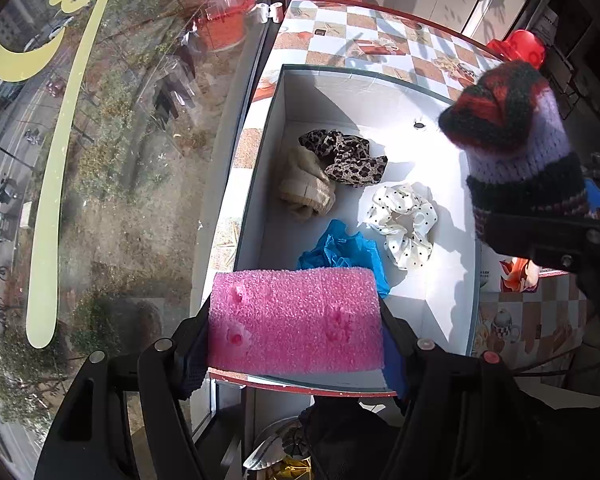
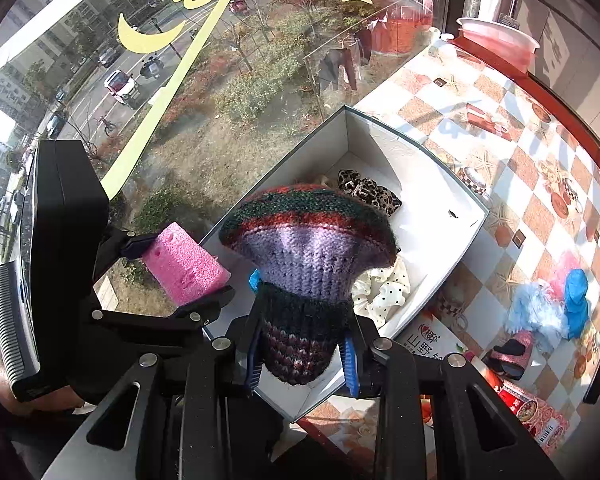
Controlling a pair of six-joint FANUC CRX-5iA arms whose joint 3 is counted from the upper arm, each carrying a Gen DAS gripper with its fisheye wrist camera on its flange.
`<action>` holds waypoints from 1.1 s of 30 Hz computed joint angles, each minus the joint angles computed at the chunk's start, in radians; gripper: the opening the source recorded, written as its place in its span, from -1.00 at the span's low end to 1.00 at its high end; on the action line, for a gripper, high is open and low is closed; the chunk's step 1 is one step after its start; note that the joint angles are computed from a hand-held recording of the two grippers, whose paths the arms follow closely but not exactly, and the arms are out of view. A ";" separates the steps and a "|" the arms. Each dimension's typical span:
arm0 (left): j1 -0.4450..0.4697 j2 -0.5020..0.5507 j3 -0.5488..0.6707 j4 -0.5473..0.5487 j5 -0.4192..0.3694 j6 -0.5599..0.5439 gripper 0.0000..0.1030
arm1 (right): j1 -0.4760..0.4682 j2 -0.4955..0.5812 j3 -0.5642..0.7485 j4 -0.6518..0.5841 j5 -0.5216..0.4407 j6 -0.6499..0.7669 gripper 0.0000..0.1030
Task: Organize soft objects
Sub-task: 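Lower pink sponge into box with left tool while right tool lowers knit hat, then open left tool releasing sponge while right tool releases knit hat into box, then withdraw both tools from the white box back over the table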
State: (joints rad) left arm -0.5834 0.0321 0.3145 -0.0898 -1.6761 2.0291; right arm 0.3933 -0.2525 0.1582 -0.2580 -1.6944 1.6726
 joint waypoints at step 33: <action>-0.071 0.275 0.314 0.214 0.041 -0.116 0.62 | -0.626 -0.032 0.063 -0.084 0.030 -0.076 0.21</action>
State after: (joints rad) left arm -0.6540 0.3072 0.6281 0.1245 -1.6355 1.9127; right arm -0.2328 -0.2848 0.2210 -0.3422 -1.6648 1.5970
